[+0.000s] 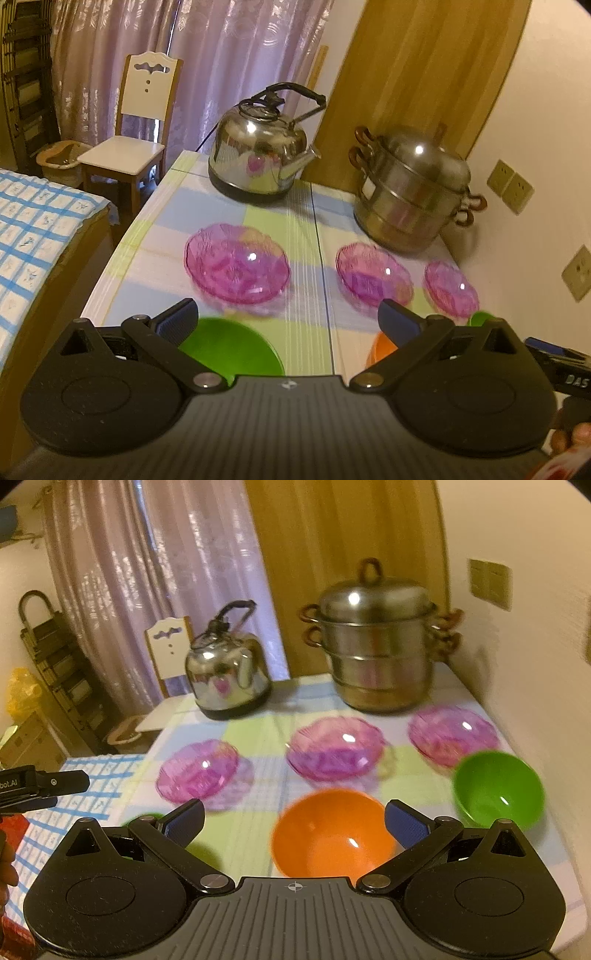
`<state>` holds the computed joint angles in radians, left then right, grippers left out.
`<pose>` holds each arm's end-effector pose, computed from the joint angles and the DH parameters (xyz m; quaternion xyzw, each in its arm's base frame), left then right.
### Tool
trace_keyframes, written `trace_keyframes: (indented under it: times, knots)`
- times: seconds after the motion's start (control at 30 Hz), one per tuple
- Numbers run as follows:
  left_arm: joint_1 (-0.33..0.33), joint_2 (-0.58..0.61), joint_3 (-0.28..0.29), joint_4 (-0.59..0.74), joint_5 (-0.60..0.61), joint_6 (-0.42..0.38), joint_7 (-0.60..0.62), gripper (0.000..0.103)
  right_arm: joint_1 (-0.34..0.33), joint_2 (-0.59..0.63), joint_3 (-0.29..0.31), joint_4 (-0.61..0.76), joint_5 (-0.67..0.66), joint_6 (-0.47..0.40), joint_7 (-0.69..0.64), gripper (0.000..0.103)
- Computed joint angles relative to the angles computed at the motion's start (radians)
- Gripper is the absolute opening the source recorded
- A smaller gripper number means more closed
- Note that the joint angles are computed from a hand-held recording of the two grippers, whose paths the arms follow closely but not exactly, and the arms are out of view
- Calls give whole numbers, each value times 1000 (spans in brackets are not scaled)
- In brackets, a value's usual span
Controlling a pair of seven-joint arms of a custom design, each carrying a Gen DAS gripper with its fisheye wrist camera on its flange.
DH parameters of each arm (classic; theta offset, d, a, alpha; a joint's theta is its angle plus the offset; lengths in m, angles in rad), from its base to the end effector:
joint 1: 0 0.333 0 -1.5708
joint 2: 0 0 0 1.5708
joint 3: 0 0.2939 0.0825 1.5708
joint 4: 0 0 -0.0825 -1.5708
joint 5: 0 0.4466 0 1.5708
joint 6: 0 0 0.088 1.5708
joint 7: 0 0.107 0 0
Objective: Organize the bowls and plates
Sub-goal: 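Move both grippers open to the rim of a pink glass bowl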
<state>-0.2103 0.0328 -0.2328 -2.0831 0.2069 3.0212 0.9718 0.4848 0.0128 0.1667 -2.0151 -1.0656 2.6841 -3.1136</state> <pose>0.5850 -0.2934 0.4655 -0.6246 0.6460 -0.4068 0.1647 0.5012 0.4167 0.4572 -0.5917 0.6664 -0.2453 0.3816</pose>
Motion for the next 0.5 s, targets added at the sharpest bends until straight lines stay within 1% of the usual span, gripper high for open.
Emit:
trace_keyframes:
  times: [0.03,0.13,0.23,0.3,0.37,0.5]
  knots:
    - [6,14,-1,14,-32,-4,31,103,-2,31,-2,34,0,5,-14,103]
    - [23,69,8,78,-8,-43,26,103,1,133,-22,136,33,43,-73,103]
    - [61,134,-13,141,-52,-67,80,103,12,256,-45,263,108,72,-167,103]
    - [80,175,-19,179,-60,-79,95,103,27,334,-65,345,137,79,-206,102]
    - [91,231,-18,234,-46,-92,101,103,33,417,-76,434,193,85,-256,102]
    - [95,344,-3,355,18,-123,96,103,35,576,-87,607,309,97,-351,102]
